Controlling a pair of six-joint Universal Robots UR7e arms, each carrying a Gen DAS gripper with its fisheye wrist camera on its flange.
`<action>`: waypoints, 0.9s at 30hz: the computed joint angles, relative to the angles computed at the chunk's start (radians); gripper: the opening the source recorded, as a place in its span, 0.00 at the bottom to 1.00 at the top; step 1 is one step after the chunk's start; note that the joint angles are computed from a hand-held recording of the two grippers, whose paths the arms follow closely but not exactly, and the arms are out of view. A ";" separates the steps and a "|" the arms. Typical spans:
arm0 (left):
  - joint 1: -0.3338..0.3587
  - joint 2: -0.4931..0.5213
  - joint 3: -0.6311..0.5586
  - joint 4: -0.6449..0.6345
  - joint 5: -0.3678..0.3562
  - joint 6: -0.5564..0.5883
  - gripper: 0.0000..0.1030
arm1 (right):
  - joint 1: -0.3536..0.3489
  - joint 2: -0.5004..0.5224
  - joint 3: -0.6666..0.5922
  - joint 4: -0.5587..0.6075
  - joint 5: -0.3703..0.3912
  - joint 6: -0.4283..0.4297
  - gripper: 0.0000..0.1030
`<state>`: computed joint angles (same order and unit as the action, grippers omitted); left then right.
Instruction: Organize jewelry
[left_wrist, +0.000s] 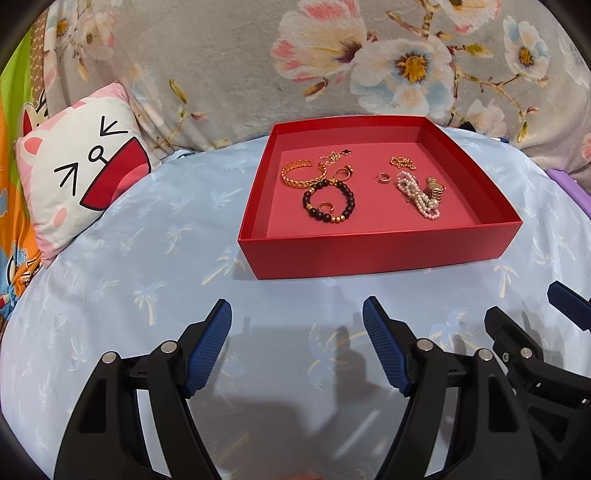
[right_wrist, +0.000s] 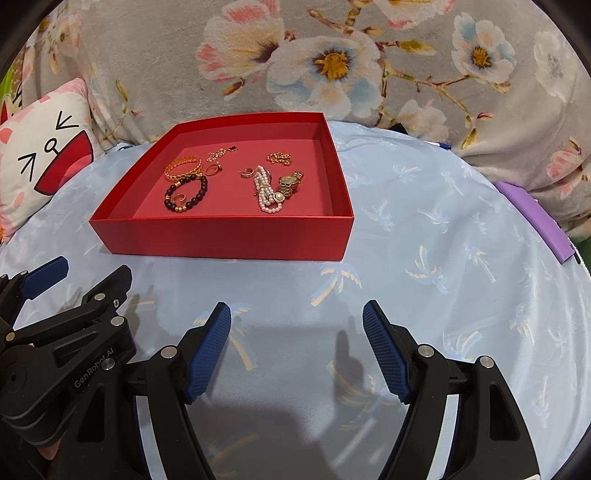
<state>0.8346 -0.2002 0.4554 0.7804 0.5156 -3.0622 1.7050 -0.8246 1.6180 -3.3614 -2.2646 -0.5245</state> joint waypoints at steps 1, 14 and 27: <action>0.000 0.001 -0.003 0.004 0.003 -0.003 0.69 | 0.000 0.000 0.000 0.000 0.001 0.000 0.70; 0.002 0.009 -0.016 0.017 0.004 -0.010 0.69 | 0.000 0.001 -0.002 0.002 -0.002 -0.002 0.71; 0.003 0.012 -0.022 0.018 -0.001 -0.006 0.69 | 0.001 0.002 -0.001 -0.004 -0.006 -0.006 0.71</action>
<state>0.8375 -0.1878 0.4333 0.7983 0.5146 -3.0681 1.7055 -0.8228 1.6174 -3.3650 -2.2702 -0.5303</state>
